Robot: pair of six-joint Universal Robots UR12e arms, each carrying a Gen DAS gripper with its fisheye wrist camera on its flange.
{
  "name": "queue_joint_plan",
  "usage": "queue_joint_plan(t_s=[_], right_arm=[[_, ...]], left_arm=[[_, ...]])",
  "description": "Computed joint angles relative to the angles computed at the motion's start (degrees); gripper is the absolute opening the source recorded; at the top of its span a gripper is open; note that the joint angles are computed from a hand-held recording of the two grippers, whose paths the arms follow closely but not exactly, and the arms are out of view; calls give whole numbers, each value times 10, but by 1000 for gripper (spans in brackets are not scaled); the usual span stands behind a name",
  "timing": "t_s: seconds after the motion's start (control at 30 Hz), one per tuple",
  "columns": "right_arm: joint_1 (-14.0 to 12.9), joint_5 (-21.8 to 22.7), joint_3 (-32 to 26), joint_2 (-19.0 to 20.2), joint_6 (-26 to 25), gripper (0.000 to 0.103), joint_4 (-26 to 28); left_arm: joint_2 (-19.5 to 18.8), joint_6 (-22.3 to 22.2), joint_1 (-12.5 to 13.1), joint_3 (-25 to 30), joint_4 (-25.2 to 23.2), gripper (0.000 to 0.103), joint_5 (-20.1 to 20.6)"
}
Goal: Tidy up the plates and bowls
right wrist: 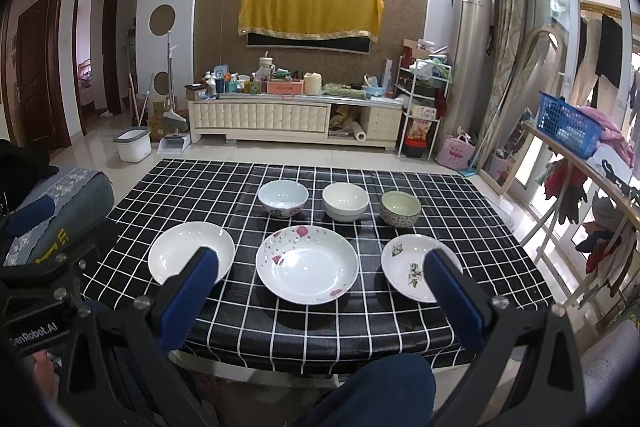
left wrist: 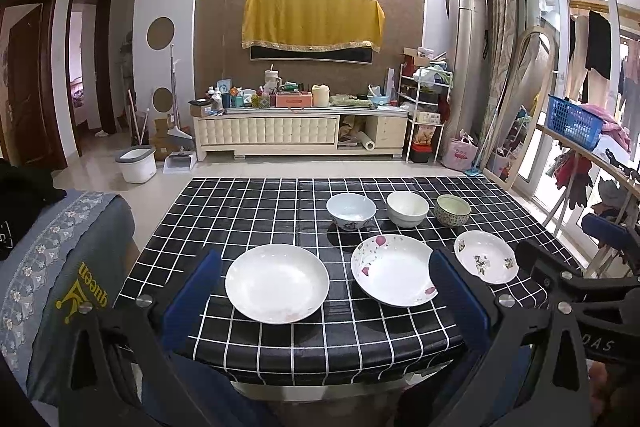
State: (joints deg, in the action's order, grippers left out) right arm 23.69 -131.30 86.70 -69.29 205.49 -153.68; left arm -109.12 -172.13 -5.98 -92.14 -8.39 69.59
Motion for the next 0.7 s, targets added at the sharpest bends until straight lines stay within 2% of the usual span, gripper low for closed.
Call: queue_joint_plan(t_s=[0.17, 0.4, 0.47, 0.57, 0.63, 0.7], right_arm=[[-5, 11, -9, 2, -2, 103, 7], [-20, 36, -45, 21, -3, 103, 43], [-24, 35, -60, 31, -3, 103, 51], [-35, 76, -78, 44, -4, 103, 57], [-39, 93, -97, 59, -9, 103, 68], [-41, 100, -118, 77, -21, 103, 77]], left_arm=[[-4, 2, 0, 10, -11, 103, 0], [-30, -3, 7, 60, -76, 103, -7], [-40, -8, 8, 76, -92, 103, 4], [-55, -12, 9, 99, -109, 103, 27], [-66, -12, 9, 113, -117, 103, 46], [-79, -2, 10, 133, -146, 103, 56]])
